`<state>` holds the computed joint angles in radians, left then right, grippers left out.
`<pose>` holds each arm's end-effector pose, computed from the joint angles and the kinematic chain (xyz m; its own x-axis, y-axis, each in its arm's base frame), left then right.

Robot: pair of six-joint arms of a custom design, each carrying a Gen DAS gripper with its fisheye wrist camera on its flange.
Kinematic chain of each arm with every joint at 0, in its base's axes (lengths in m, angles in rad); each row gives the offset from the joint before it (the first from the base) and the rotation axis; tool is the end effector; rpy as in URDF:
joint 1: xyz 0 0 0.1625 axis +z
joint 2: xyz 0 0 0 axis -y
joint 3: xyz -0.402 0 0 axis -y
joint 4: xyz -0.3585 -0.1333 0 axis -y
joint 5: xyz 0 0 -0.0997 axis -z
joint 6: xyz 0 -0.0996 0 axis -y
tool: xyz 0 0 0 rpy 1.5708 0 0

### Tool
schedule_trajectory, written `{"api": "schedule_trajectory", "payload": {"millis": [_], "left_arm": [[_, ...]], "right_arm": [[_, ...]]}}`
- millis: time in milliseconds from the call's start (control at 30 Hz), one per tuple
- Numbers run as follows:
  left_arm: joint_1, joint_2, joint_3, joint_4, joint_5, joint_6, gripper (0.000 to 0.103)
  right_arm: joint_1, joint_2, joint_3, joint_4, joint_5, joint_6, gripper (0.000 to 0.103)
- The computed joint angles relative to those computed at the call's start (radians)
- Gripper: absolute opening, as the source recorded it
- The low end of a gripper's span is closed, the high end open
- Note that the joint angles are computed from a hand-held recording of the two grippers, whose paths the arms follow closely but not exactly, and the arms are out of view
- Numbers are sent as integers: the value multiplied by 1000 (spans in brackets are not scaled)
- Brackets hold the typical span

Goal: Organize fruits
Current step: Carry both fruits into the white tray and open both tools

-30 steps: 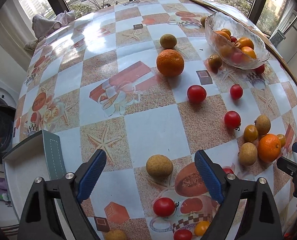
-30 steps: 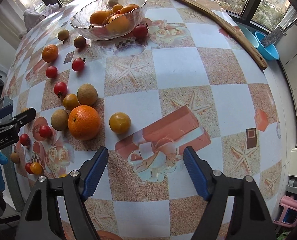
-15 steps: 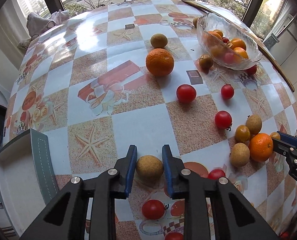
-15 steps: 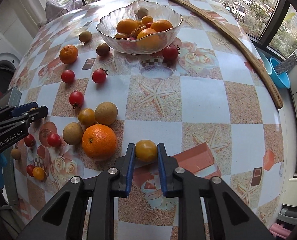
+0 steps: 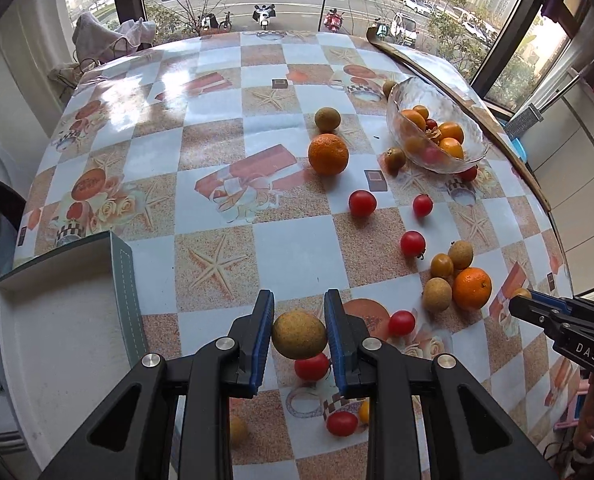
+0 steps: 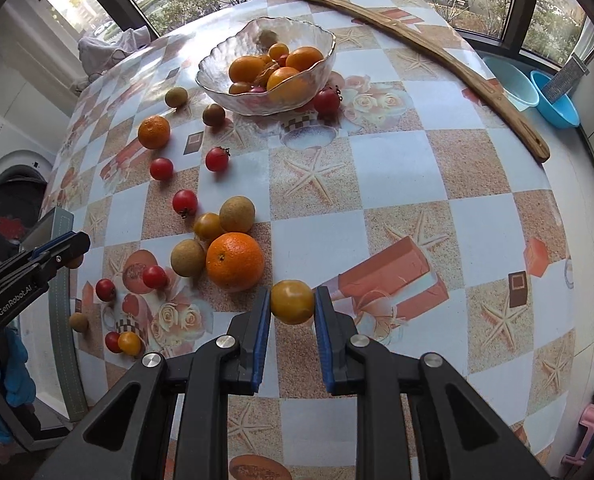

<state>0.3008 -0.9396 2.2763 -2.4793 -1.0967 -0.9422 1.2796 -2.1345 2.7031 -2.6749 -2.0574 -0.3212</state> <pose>-0.3045 -0.2816 0.0163 -0.7513 0.3147 -0.5801 0.4441 0.8912 -0.0918 0.0205 -0.2337 0.2844 -0.8164 0.1976 0.5427 -0.0114 0.9340 -0.3572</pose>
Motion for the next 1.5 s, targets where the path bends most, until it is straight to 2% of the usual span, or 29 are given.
{"api": "schedule_trajectory", "payload": {"millis": [133,267,467,700,800,1000,1233,1500], "left_arm": [[-9,-78,30,48,12,-44,28],[-17,-186,74,119,33,-116,28],[-32,-383,142,305,77,-247,28],[-11,-574,207,546,111,-399,28],[11,-621,231,601,117,-427,28],[33,-651,271,618,113,-450,28],[30,-632,298,590,94,-447,28],[11,-621,319,589,80,-451,28]], "right_arm": [[107,38,-11,30,-30,80,24],[241,153,-29,19,-53,174,24],[435,390,-87,-31,-46,284,24],[580,706,-186,-133,11,337,24],[620,821,-233,-159,38,340,24],[662,995,-310,-174,66,349,23],[664,1111,-370,-148,67,363,23],[648,1183,-397,-116,43,377,24]]}}
